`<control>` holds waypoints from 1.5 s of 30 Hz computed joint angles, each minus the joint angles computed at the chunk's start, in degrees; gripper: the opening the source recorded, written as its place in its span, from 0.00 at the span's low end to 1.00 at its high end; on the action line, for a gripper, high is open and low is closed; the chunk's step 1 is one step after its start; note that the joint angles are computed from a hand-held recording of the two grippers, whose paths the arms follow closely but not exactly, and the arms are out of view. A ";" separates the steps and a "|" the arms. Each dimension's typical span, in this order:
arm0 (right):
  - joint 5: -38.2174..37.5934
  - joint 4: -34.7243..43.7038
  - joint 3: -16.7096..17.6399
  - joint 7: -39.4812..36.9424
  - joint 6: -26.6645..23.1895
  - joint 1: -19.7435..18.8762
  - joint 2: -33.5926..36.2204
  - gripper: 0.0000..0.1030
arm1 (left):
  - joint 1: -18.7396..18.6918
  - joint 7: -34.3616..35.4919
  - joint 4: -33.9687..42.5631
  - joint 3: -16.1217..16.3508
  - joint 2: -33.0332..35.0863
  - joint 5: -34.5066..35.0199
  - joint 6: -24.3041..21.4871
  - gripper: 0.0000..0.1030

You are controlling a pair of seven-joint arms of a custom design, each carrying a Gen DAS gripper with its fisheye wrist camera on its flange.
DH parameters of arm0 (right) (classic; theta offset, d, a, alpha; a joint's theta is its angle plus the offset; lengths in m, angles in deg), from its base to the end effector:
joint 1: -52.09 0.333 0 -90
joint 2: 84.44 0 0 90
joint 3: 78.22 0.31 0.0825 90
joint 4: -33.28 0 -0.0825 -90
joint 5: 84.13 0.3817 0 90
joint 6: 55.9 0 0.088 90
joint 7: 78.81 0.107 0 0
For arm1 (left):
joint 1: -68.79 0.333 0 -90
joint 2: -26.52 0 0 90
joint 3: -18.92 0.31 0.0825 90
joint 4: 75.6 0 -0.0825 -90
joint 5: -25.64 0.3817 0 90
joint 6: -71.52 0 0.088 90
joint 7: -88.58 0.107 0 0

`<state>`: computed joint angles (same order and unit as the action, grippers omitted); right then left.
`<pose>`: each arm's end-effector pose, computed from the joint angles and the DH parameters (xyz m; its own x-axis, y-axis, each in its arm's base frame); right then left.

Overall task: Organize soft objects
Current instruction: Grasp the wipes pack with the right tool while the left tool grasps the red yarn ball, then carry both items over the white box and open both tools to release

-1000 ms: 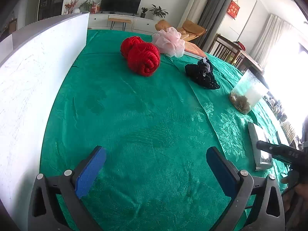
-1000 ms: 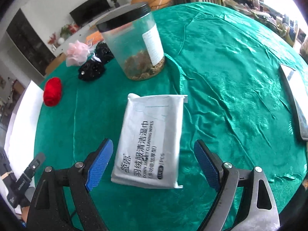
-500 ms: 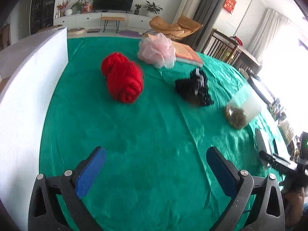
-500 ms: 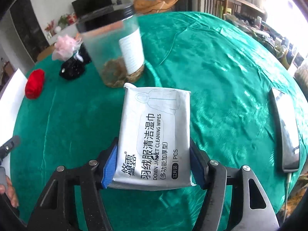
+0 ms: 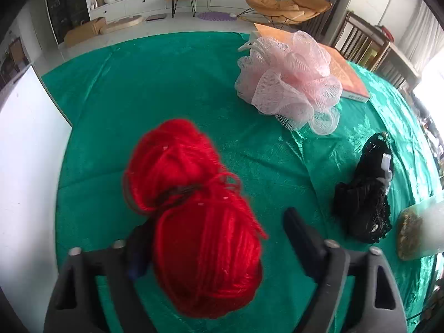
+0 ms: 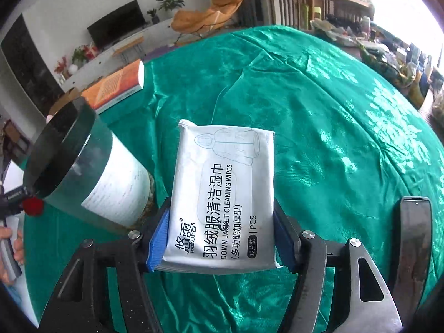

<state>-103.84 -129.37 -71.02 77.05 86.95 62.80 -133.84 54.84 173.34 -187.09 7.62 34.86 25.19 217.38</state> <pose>0.3155 0.1025 0.4705 -0.5234 -0.8230 -0.2208 -0.6408 0.5510 -0.5346 0.5668 -0.2620 0.4536 -0.3443 -0.9358 0.0754 -0.8555 0.2796 -0.4359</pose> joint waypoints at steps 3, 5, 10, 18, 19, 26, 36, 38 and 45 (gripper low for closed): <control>1.19 -1.08 -2.35 -0.21 2.85 -0.98 -0.84 0.66 | 6.02 8.27 -1.42 -5.31 -1.96 -10.16 0.54 0.43; 0.99 -1.46 -1.65 0.48 3.45 -2.13 -3.98 0.66 | 3.28 12.30 -3.66 -2.16 -4.96 -15.15 1.87 0.43; -0.83 4.18 2.01 0.16 0.85 -1.93 -7.95 0.66 | 2.83 29.23 -10.41 1.06 -16.91 -37.95 -0.69 0.43; -1.60 22.59 8.35 -1.84 5.32 4.37 6.49 0.66 | 7.80 37.66 -19.72 11.53 -36.85 -41.89 -11.30 0.43; -1.53 25.31 9.18 -1.87 6.68 5.41 9.69 0.66 | 9.52 37.57 -20.58 12.46 -38.73 -40.10 -12.18 0.43; -0.95 46.98 12.77 -4.50 17.25 15.52 36.23 0.66 | 22.56 36.94 -27.30 15.75 -46.00 -26.25 -11.37 0.49; 0.30 56.81 7.57 -11.00 21.49 28.07 52.33 0.75 | 27.32 30.84 -32.43 18.08 -44.22 -26.12 -6.41 1.00; -9.96 51.72 6.10 -2.13 20.87 27.51 48.08 0.75 | 26.16 31.56 -33.13 17.98 -45.34 -27.87 -4.41 1.00; -28.60 34.27 11.11 15.45 0.74 20.76 35.08 0.75 | 16.85 33.42 -35.13 15.50 -51.63 -33.60 1.00 1.00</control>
<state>-132.44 -95.10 -59.91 92.50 87.69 83.56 -98.76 71.69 206.76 -222.21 23.12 -16.76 -8.41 218.37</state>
